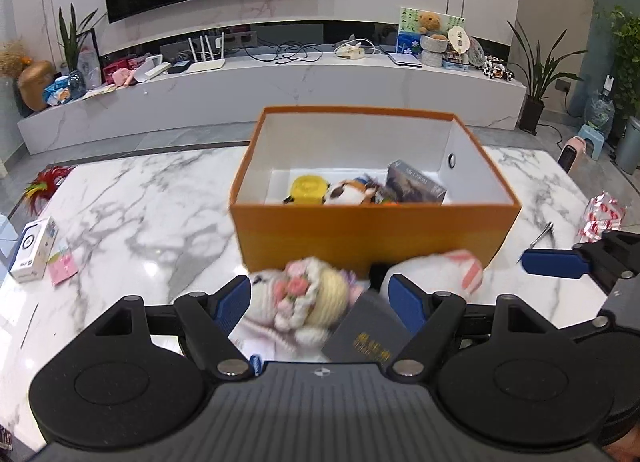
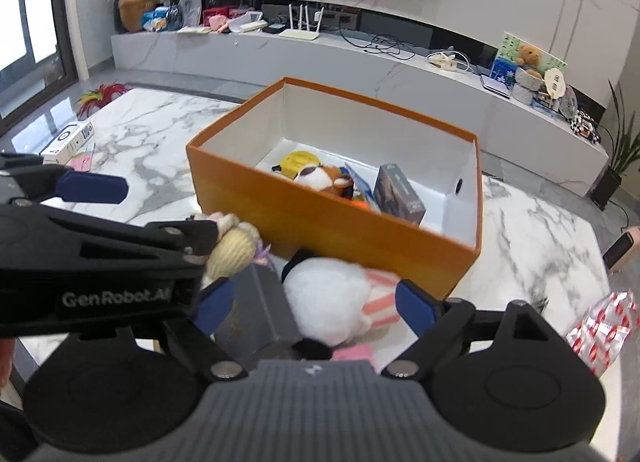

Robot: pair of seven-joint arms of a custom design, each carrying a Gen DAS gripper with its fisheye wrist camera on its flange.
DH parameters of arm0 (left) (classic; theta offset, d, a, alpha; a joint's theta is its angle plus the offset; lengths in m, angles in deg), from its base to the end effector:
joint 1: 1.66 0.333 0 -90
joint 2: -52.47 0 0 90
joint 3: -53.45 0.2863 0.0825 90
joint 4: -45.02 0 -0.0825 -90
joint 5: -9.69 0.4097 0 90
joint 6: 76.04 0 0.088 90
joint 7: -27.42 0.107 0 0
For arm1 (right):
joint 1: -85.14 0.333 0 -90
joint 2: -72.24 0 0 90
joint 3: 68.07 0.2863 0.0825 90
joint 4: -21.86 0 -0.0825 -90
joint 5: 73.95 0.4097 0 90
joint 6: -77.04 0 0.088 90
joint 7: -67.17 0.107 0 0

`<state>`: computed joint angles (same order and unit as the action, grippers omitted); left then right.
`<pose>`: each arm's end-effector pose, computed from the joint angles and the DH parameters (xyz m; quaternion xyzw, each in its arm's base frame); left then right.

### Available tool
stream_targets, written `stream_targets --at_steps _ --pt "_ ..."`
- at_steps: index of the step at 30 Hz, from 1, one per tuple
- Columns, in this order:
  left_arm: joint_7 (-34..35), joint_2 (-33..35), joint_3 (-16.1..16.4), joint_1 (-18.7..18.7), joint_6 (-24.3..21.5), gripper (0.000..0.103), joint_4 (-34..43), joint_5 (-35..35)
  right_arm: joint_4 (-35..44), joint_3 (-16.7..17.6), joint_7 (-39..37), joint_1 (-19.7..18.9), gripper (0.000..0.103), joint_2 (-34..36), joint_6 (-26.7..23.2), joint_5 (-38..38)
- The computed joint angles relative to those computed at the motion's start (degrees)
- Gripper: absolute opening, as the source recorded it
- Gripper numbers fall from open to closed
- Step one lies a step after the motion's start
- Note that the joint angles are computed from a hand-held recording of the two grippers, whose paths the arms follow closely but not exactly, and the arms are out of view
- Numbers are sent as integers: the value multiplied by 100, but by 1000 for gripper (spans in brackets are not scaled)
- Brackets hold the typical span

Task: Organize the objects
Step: 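Withdraw both grippers from the box toward the remaining table items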

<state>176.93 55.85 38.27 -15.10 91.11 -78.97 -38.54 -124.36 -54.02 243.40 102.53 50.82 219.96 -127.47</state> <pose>0.5479 -0.2450 0.3890 -0.3599 0.8504 -0.3505 0.1562 0.4020 0.2472 0.3819 -0.5607 0.7347 -0.3239 0.2024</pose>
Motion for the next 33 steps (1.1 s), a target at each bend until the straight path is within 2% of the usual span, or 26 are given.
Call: stream_targets --at_steps 4,9,13,21,28,31,33 --pt "685 27 -64 37 267 90 -108 -687 -68 175 594 -21 90 127 -120 -326" --pt "1661 100 -125 120 340 90 -89 -1717 -120 103 1018 55 90 320 -149 -638" --pt "1561 174 -42 126 250 90 -105 -1482 -276 -16 1306 39 91 264 58 -823" --pt "1641 129 -5 235 73 90 -257 -1329 -528 -44 1581 -46 95 59 337 -1124" --pt "2214 165 -53 262 223 90 -430 -1762 -665 -7 1600 -86 96 -97 452 -1168" --pt "2181 95 -28 261 -38 90 -510 -1790 -758 -15 1574 -111 96 -150 493 -1098" --pt "2400 34 -26 244 -196 90 -565 -2010 -847 -29 1550 -127 96 -199 528 -1029"
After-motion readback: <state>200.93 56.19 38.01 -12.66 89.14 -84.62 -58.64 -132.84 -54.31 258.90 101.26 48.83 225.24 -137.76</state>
